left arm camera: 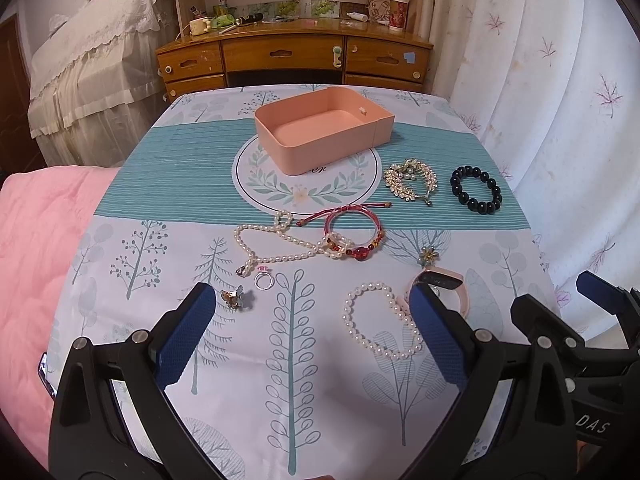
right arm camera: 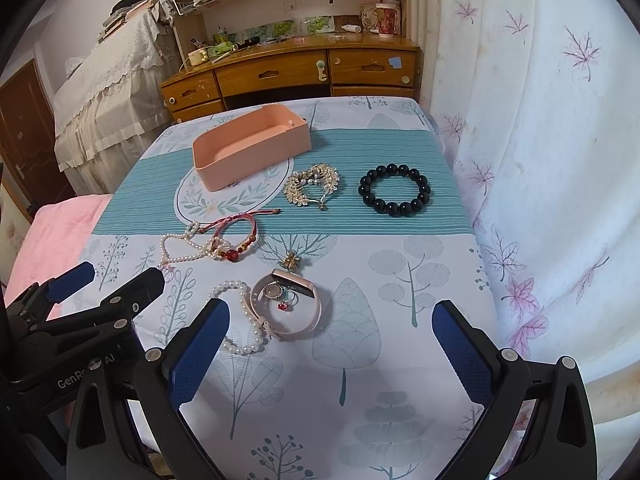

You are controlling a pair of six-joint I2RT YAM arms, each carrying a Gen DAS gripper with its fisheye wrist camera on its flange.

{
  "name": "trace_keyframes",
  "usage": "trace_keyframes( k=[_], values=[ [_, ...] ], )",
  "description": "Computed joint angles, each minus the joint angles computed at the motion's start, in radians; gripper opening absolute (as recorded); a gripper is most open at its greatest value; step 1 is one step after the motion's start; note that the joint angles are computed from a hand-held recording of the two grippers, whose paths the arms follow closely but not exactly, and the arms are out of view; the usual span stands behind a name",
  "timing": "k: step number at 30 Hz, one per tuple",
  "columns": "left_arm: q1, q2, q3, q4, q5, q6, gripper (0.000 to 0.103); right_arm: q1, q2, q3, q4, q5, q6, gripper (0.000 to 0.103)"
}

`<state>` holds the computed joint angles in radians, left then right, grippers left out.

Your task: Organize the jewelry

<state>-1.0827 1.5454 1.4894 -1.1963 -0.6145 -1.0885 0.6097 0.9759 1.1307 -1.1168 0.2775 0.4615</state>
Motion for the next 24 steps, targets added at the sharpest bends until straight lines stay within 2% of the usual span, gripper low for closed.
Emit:
trace_keyframes(
  k=[9, 24],
  values=[
    [0.026, -0.010, -0.024, 0.032, 0.029, 0.021, 0.096, 0.028, 0.005, -0.011, 0.002, 0.022, 0.022, 0.102],
    [0.043, -0.011, -0.032, 0.044, 0.046, 0.036, 0.096, 0.002, 0.032, -0.009, 0.020, -0.007, 0.011, 0.102]
  ],
)
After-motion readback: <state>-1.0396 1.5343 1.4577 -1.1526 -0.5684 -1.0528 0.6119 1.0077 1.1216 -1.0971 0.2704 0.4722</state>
